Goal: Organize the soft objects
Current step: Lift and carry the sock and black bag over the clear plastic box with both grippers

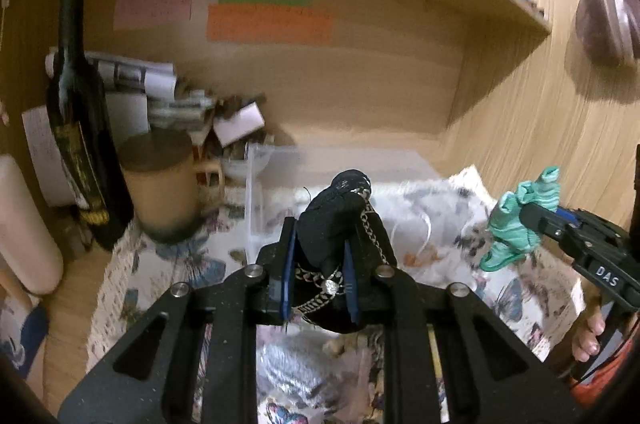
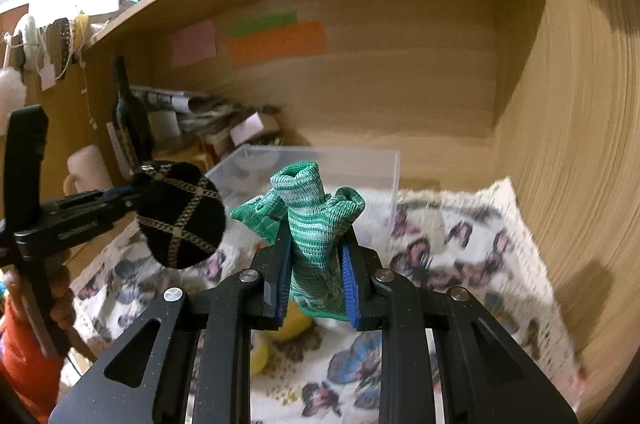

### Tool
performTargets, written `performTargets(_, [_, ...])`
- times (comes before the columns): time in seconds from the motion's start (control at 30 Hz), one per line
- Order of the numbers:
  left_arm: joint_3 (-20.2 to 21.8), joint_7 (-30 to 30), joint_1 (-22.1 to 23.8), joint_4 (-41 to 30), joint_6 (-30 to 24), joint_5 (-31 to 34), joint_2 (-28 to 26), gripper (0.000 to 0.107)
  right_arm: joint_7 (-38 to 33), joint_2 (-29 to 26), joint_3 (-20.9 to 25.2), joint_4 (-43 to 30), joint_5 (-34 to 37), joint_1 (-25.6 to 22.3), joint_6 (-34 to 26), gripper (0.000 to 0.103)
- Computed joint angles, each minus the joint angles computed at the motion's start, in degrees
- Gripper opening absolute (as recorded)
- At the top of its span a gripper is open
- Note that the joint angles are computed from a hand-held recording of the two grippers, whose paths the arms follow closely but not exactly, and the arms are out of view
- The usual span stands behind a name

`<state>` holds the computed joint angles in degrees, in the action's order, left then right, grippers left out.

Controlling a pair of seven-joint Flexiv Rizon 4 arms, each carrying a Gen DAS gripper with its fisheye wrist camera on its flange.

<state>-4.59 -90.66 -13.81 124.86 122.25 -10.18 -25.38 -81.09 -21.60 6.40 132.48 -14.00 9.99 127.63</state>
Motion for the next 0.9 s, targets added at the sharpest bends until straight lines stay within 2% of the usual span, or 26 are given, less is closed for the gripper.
performTargets(0.2, [0.55, 1.06, 0.19, -2.40, 0.56, -0.50, 0.90, 0.020, -0.65, 0.25, -0.63, -3.31, 0.43, 0.79, -0.61, 0.020])
performTargets(0.43, [1.17, 3.64, -0.06, -7.31, -1.55, -2.63, -0.91, 0.020, -1.61, -0.97, -1.94, -9.29, 1.03, 2.73, -4.88, 0.020])
performTargets(0.6, [4.37, 8.16, -3.45, -11.90, -5.36, -7.28, -4.22, 0.020, -3.94, -2.65, -4.68, -13.76, 3.76, 6.61, -10.52, 0.020])
performTargets(0.7, [3.56, 9.51, -2.63, -14.39, -9.41, -7.58, -5.82, 0.020, -5.43, -3.94, -7.29, -16.20, 5.63, 9.75, -14.47, 0.020])
performTargets(0.9, [5.67, 11.22, -4.02, -19.53, -17.46, -8.03, -8.97, 0.020, -4.56, -7.03, -6.84, -20.51, 3.26, 9.14, -22.88, 0.020])
